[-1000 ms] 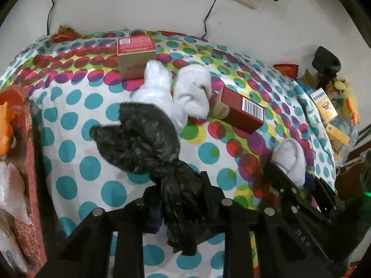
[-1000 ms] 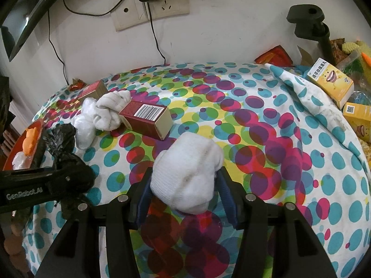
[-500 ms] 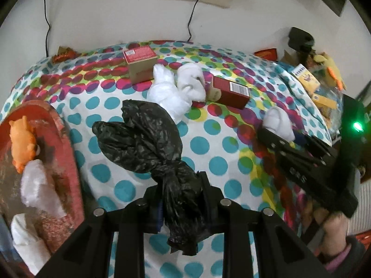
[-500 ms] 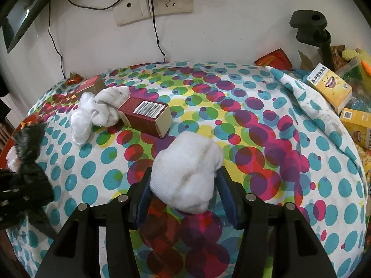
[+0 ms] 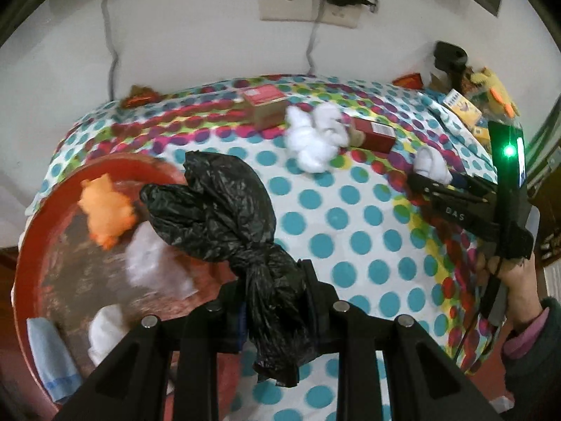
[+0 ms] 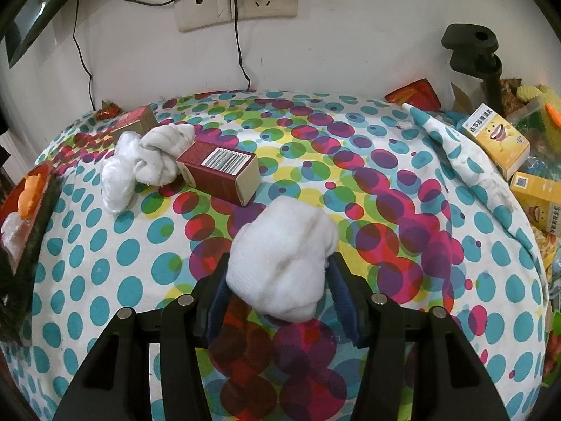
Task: Organize objects
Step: 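Carry the black plastic bag onto the red tray and open the left tool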
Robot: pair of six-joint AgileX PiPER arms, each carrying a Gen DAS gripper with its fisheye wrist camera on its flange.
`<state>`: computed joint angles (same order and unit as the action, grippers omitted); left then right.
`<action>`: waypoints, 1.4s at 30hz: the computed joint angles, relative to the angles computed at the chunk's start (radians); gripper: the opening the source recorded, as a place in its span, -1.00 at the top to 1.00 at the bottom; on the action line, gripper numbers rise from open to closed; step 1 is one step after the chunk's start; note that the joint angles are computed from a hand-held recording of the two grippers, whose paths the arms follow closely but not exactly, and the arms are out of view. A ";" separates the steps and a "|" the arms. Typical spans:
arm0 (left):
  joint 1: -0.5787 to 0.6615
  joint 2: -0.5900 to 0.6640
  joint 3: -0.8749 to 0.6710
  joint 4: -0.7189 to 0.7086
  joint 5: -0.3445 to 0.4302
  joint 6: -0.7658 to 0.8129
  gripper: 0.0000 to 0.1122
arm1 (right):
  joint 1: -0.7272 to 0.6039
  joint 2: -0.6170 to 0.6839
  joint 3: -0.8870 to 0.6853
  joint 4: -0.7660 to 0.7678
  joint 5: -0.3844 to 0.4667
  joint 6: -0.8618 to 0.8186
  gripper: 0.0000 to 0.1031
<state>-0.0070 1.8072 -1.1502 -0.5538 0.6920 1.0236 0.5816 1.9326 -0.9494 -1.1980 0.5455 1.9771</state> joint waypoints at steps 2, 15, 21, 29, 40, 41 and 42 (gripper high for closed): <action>0.037 0.008 -0.024 0.011 0.021 -0.004 0.55 | 0.000 0.001 -0.001 0.001 0.000 -0.001 -0.01; 0.220 0.137 -0.285 0.092 0.159 -0.099 0.55 | 0.004 0.009 -0.010 0.015 0.013 -0.020 -0.01; 0.258 0.234 -0.457 0.169 0.191 -0.183 0.55 | 0.004 0.010 -0.013 0.020 0.015 -0.025 -0.02; 0.292 0.411 -0.725 0.267 0.287 -0.319 0.55 | 0.007 0.016 -0.023 0.036 0.026 -0.044 -0.02; 0.278 0.606 -0.984 0.404 0.356 -0.423 0.54 | 0.008 0.019 -0.025 0.035 0.027 -0.042 -0.03; 0.278 0.620 -1.002 0.411 0.361 -0.432 0.54 | 0.008 0.020 -0.026 0.036 0.028 -0.043 -0.03; 0.279 0.638 -1.030 0.419 0.372 -0.440 0.55 | 0.008 0.019 -0.025 0.036 0.027 -0.043 -0.03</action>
